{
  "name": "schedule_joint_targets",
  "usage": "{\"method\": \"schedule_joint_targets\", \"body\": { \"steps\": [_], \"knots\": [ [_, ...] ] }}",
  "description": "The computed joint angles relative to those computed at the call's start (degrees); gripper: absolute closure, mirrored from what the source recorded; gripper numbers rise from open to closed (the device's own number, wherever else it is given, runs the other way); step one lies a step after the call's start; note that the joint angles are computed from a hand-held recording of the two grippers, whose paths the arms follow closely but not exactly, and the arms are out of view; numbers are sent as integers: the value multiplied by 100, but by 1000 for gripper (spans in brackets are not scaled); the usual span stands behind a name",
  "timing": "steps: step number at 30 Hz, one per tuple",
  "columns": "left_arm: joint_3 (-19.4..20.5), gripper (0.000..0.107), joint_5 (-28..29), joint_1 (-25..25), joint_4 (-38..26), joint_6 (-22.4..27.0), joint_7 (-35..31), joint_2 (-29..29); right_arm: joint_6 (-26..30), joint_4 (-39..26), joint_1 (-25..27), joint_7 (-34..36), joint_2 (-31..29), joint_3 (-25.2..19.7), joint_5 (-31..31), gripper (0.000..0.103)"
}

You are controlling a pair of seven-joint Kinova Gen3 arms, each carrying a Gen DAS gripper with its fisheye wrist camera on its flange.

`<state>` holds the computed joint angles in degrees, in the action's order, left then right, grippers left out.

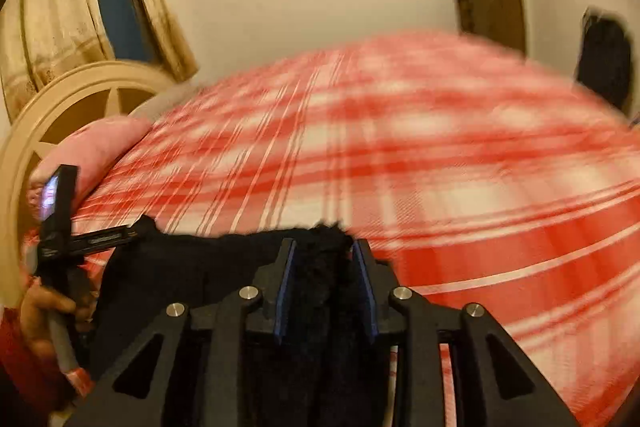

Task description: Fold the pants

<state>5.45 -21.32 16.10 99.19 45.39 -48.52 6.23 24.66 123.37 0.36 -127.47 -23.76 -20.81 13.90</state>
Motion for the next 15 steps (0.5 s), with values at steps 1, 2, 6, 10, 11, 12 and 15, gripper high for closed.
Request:
{"method": "schedule_joint_targets", "body": {
  "steps": [1,2,6,10,11,12,15],
  "knots": [
    [-76,4,107,19,79,-76,-140,-140,147,6,159,-140,-230,-249,199,73],
    [-103,4,121,14,191,-166,-186,-317,273,12,212,-186,-436,-394,305,73],
    [269,4,-479,-89,619,-254,86,-941,723,39,-298,226,-864,-460,-77,73],
    [531,4,-469,-171,1044,-340,71,-1409,896,233,-531,254,-690,-708,-330,73],
    [544,4,-385,-143,1130,-379,41,-1500,865,316,-507,249,-665,-751,-392,73],
    [662,4,-393,-174,1307,-483,104,-1636,834,419,-442,150,-619,-839,-405,73],
    [1190,4,-752,-374,1428,-372,338,-1567,640,601,-225,-111,-650,-1053,-266,73]
  ]
}}
